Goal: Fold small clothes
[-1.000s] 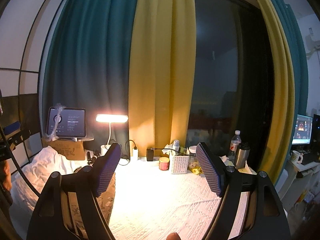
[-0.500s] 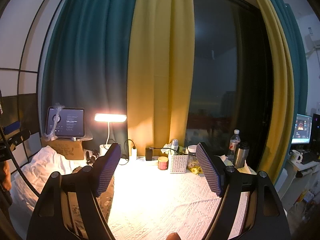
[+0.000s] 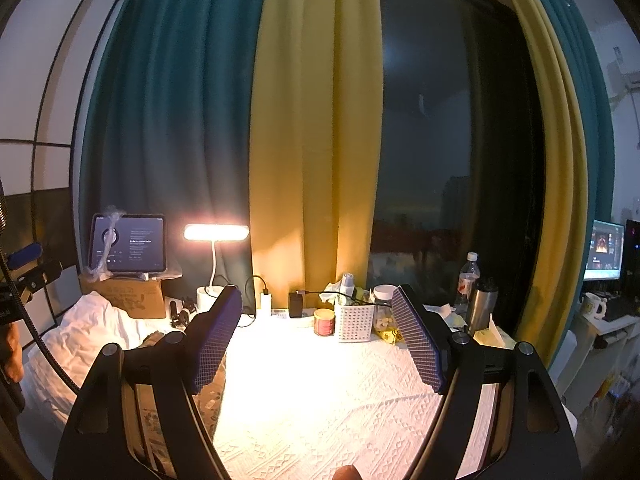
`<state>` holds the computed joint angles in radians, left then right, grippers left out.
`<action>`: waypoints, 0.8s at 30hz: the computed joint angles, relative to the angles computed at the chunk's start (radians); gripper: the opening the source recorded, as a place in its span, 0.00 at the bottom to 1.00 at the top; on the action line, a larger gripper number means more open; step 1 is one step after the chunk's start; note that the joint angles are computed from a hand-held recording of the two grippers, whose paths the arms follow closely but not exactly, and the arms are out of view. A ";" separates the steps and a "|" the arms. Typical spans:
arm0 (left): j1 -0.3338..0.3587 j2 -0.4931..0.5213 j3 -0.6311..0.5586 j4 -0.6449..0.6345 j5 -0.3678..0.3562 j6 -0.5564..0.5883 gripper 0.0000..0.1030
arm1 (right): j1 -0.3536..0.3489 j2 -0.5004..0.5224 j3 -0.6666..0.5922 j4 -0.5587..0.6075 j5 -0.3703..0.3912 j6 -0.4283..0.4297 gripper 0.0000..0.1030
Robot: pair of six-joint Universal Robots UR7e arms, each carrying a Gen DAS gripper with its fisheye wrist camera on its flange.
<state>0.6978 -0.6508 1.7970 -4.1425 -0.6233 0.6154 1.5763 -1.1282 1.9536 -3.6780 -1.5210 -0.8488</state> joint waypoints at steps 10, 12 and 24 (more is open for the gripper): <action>0.005 0.006 -0.011 0.026 -0.011 -0.013 0.98 | -0.005 0.008 -0.007 -0.002 -0.007 0.007 0.78; 0.005 0.006 -0.010 0.027 -0.011 -0.013 0.98 | -0.005 0.009 -0.007 -0.002 -0.008 0.006 0.78; 0.007 0.009 -0.010 0.033 -0.013 -0.023 0.98 | -0.006 0.015 -0.008 -0.005 -0.012 0.008 0.78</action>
<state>0.7047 -0.6418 1.7867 -4.1091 -0.6367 0.5928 1.5707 -1.1130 1.9452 -3.6834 -1.5325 -0.8403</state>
